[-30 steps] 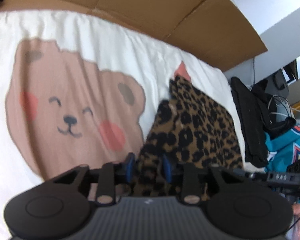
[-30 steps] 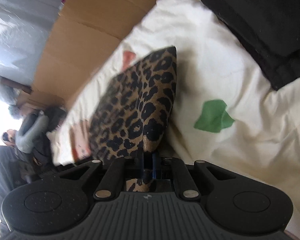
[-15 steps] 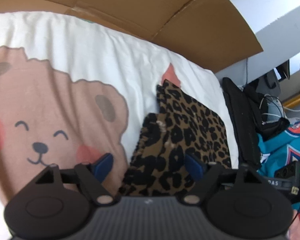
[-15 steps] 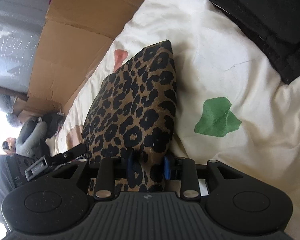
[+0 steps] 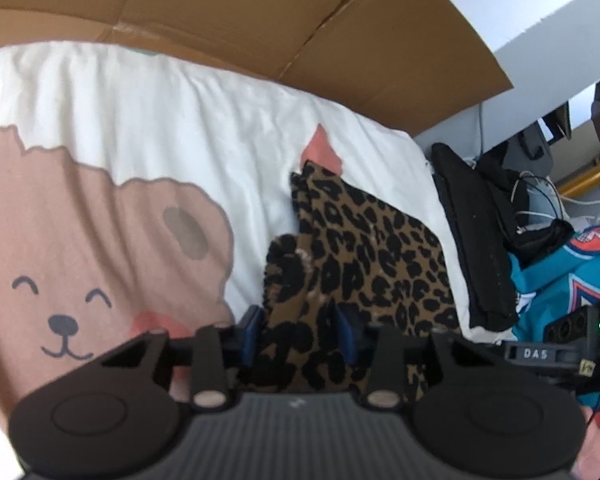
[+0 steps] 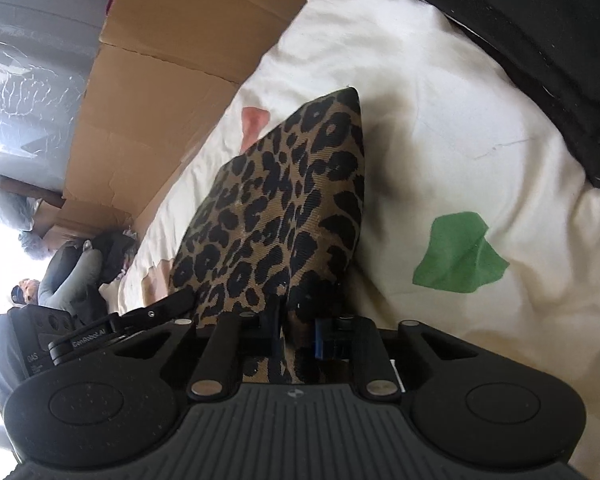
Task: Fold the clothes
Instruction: 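Lift the folded pants off the duvet with both grippers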
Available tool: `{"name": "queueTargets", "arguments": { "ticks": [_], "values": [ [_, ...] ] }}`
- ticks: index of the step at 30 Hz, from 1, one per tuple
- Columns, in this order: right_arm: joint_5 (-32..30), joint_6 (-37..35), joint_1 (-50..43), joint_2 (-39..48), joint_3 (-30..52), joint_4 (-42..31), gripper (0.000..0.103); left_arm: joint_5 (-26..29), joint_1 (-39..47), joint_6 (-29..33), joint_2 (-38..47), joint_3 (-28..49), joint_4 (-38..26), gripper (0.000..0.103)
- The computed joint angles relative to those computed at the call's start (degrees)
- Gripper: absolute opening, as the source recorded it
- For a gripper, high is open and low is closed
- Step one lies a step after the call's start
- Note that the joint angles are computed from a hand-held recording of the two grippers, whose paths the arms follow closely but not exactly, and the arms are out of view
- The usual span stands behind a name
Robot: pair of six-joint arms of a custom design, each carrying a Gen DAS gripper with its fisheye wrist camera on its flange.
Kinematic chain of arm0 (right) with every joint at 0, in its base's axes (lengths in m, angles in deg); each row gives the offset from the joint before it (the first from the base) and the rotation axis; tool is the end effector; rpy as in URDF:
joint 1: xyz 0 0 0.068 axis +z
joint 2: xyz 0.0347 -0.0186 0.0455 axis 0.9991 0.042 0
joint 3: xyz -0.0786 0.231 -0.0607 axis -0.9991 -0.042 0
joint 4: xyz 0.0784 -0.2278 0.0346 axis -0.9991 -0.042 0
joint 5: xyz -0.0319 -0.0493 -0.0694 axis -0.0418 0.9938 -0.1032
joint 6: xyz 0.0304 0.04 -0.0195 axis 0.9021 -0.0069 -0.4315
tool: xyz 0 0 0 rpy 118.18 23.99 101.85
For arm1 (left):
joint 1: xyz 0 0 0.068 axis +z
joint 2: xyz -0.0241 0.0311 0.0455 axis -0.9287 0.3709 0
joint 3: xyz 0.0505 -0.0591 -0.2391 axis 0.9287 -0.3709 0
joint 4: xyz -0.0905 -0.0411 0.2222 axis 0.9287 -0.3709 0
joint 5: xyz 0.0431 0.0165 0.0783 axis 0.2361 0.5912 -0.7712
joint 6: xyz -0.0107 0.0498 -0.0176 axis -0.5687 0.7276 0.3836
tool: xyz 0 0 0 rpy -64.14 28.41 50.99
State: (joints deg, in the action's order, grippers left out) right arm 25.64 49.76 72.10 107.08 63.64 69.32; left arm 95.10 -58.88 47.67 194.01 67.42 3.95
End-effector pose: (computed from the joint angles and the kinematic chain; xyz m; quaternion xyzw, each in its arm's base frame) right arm 0.2717 -0.0524 0.1350 0.2638 0.8731 0.3475 0.2177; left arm 0.3454 0.0327 0.1622 0.1246 0.9233 -0.3305 0.1511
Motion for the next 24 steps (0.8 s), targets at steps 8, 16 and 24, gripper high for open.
{"name": "queueTargets", "arguments": {
  "ticks": [8, 16, 24],
  "values": [
    [-0.47, 1.58, -0.19, 3.19, -0.25, 2.46, 0.029, 0.81, -2.69, 1.05, 2.41, -0.29, 1.53, 0.088],
    [0.16, -1.41, 0.5, 1.61, 1.6, -0.57, 0.009, 2.17, -1.8, -3.46, 1.99, 0.97, 1.1, 0.039],
    [0.74, -2.37, -0.64, -0.93, 1.07, -2.5, 0.012, -0.97, -4.17, -4.36, 3.02, 2.72, 0.54, 0.056]
  ]
}}
